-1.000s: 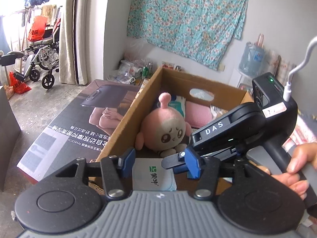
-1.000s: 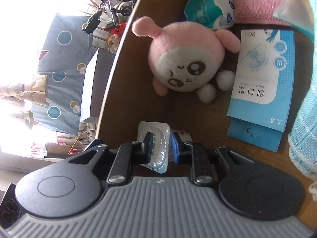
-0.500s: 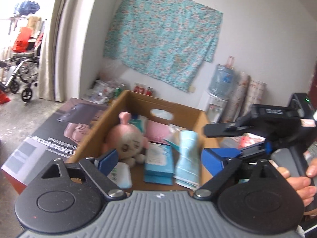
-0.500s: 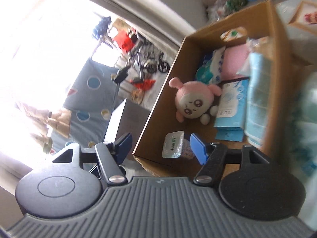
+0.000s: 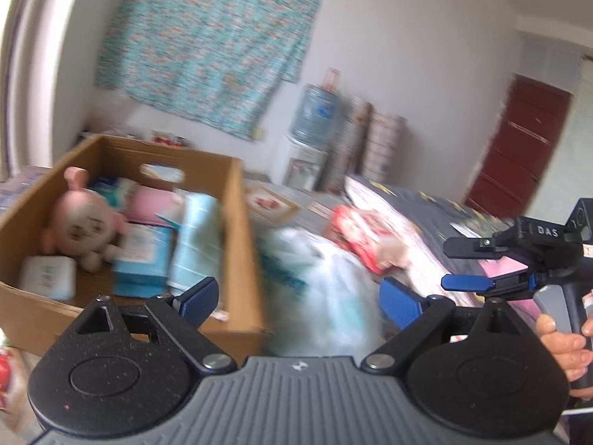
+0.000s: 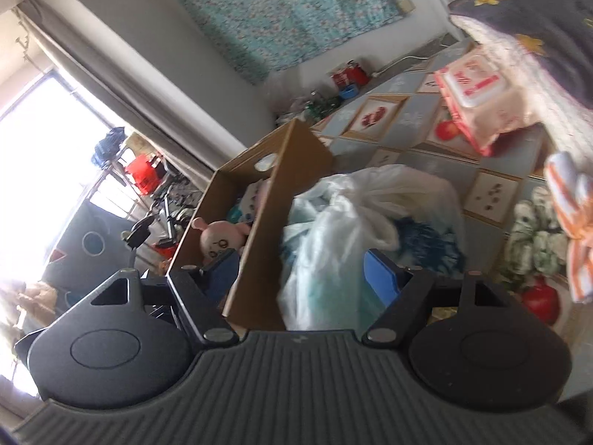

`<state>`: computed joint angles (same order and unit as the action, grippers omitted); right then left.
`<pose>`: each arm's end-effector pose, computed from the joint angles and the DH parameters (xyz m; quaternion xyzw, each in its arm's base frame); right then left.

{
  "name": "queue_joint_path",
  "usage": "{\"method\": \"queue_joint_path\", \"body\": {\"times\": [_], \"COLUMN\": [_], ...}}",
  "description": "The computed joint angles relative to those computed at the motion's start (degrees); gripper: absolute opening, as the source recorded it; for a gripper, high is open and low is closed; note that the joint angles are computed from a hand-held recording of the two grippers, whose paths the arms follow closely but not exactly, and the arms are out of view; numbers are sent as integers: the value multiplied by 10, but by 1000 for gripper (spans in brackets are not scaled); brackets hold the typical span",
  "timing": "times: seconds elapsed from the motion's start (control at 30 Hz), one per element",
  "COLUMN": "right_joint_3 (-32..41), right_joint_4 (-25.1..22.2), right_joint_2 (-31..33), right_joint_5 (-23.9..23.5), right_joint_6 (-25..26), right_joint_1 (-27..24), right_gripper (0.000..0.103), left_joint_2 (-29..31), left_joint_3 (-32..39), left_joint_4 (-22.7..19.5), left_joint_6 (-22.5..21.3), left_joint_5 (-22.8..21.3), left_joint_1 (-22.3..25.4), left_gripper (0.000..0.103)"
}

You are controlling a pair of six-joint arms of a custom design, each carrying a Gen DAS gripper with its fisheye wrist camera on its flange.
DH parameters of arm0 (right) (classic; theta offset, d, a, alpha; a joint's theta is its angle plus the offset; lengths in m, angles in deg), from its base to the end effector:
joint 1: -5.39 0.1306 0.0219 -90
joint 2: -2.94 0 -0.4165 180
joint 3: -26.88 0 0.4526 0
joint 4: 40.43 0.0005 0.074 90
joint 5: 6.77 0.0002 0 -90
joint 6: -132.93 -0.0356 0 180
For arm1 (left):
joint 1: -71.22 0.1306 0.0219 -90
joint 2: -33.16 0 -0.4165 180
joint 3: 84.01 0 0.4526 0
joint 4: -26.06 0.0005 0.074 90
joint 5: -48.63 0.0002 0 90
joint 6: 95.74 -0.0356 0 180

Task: Organize soft objects
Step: 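Move both tools back over the pile on the bed, then close both tools on the orange-and-white striped towel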

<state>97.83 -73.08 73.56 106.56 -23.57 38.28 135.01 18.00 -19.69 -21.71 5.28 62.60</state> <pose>0.3659 0.2193 0.4689 0.3414 0.7930 0.2457 0.4406 0.6177 -0.1203 0.4690 0.3272 0.7988 -0.3436 0.3698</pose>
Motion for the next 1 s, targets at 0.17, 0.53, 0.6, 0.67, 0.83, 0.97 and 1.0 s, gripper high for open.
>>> {"method": "queue_joint_path", "body": {"times": [0.17,0.53,0.6,0.67,0.83,0.97,1.0], "right_joint_3": [-50,-26,-24,-25,-28,-39,-43], "right_joint_4": [-66,-252,-260,-263,-272,-273,-272], "right_joint_2": [-57,-60,-54,-48,-31,-22,-20], "right_joint_5": [59,94,76,53,-3,-42,-53], "right_joint_6": [-61,-21,5,27,65,74,78], "right_joint_1": [24,-7,-30,-55,-113,-142,-149], "right_gripper": [75,75,74,73,60,52,51], "left_joint_2": [-20,-1,15,25,52,78,85], "left_joint_3": [-44,-54,-42,-33,-11,11,18], "left_joint_4": [-22,-35,-44,-49,-67,-89,-96], "left_joint_6": [-50,-74,-67,-61,-71,-76,-76], "left_joint_5": [3,-31,-31,-36,-34,-33,-32], "left_joint_1": [-37,-130,-146,-158,-188,-207,-210], "left_gripper": [95,88,85,80,65,58,58]}}
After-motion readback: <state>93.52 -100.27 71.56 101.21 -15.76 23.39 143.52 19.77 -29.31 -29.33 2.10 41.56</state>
